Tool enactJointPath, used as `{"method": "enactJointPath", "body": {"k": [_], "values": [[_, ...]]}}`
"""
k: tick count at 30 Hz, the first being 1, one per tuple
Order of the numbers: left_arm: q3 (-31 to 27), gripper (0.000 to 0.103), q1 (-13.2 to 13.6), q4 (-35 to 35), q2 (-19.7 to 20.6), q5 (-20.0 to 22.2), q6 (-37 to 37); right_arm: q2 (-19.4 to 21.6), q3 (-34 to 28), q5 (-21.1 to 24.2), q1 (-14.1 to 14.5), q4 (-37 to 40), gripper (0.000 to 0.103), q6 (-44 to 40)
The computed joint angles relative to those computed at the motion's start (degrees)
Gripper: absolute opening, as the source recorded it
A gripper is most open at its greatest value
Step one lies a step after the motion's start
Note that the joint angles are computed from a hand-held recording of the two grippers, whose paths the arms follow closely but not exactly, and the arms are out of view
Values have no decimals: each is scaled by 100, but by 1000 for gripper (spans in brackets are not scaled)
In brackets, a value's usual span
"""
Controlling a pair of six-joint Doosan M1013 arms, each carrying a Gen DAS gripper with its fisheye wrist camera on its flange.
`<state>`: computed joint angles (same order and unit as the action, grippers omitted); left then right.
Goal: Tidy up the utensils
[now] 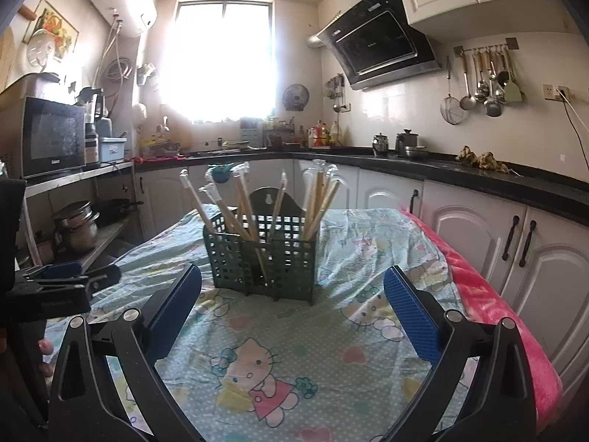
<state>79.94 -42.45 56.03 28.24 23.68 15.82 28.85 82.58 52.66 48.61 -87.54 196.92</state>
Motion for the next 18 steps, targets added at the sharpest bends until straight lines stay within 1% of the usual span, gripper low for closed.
{"method": "enactJointPath", "body": {"k": [2, 5, 6, 7, 10, 11, 12, 13, 14, 15, 17, 18], "values": [[-78, 93, 43, -229, 35, 131, 151, -2, -10, 41, -30, 75, 97, -11], [-299, 93, 206, -1094, 123, 378, 890, -15, -22, 164, -92, 256, 97, 1], [-442, 93, 278, -1411, 190, 584, 1168, -19, -55, 170, -160, 466, 97, -146], [-559, 93, 347, -1605, 250, 727, 1319, -16, -107, 166, -231, 746, 97, -355], [-978, 93, 531, -2150, 502, 1147, 1831, 38, -399, 249, -568, 2108, 97, -1356], [-1192, 93, 593, -2325, 648, 1366, 2032, 65, -487, 300, -690, 2565, 97, -1681], [-1323, 93, 626, -2361, 748, 1481, 2087, 121, -611, 483, -877, 3220, 97, -2025], [-1459, 93, 665, -2415, 865, 1583, 2150, 164, -680, 562, -990, 3609, 97, -2254], [-1567, 93, 690, -2483, 957, 1697, 2230, 217, -739, 599, -1183, 4130, 97, -2525], [-1746, 93, 719, -2538, 1102, 1900, 2263, 251, -749, 613, -1283, 4352, 97, -2570], [-2027, 93, 800, -2832, 1341, 2070, 2411, 361, -800, 676, -1484, 4711, 97, -2642], [-2114, 93, 798, -2705, 1428, 2208, 2268, 439, -834, 671, -1602, 4911, 97, -2639]]}}
